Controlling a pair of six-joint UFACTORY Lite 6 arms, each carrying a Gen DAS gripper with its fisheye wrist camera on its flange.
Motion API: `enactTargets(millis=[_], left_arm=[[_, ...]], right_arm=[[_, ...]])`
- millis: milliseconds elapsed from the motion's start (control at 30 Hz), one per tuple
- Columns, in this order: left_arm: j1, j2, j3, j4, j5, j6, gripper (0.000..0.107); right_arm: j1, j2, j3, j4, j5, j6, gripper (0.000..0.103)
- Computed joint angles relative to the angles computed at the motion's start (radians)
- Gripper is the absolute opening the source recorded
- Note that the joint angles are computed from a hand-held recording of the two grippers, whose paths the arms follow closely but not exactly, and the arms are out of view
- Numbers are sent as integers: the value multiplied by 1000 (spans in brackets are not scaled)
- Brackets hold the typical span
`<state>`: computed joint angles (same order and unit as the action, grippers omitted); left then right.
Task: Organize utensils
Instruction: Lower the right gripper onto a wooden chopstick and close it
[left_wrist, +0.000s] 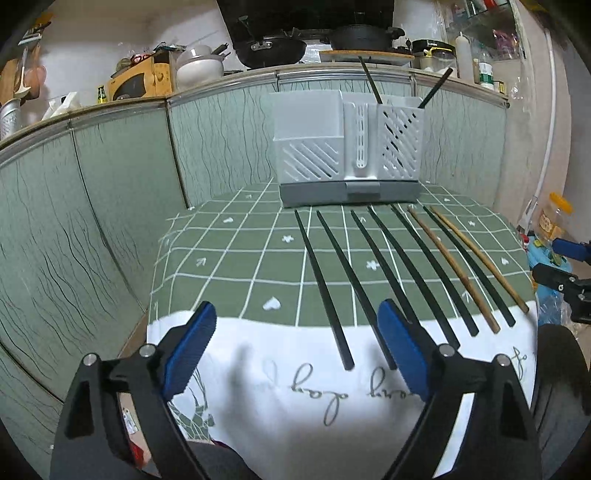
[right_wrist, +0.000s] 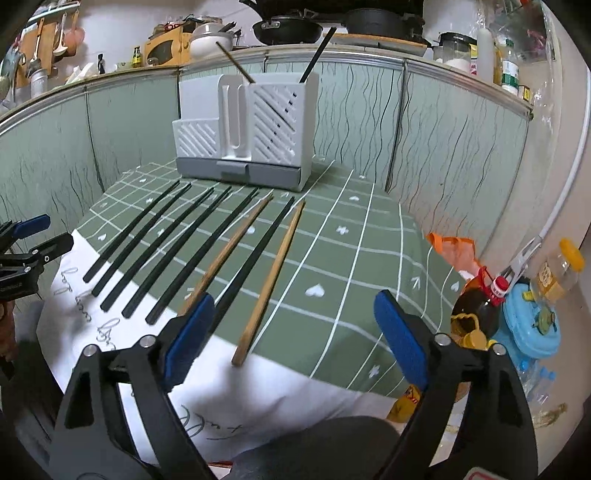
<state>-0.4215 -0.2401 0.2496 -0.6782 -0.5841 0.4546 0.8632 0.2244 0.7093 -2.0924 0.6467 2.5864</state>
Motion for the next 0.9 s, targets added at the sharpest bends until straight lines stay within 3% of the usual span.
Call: enactTargets(millis=[133,233,500,900], left_arm=[[-21,48,-4,10,-34,-42,80],[-43,109,9,-7,-58,-56,69],[-79,210,30,-5,-112,-114,59],[-194,346,86,-138,-213,-132,37]], right_arm=[[23,40,-1,-20,23,57,67],[34,59,-2,-37,31,99,58],[56,130,36,-49,30,128,38],[100,210,92,30,80,164,22]])
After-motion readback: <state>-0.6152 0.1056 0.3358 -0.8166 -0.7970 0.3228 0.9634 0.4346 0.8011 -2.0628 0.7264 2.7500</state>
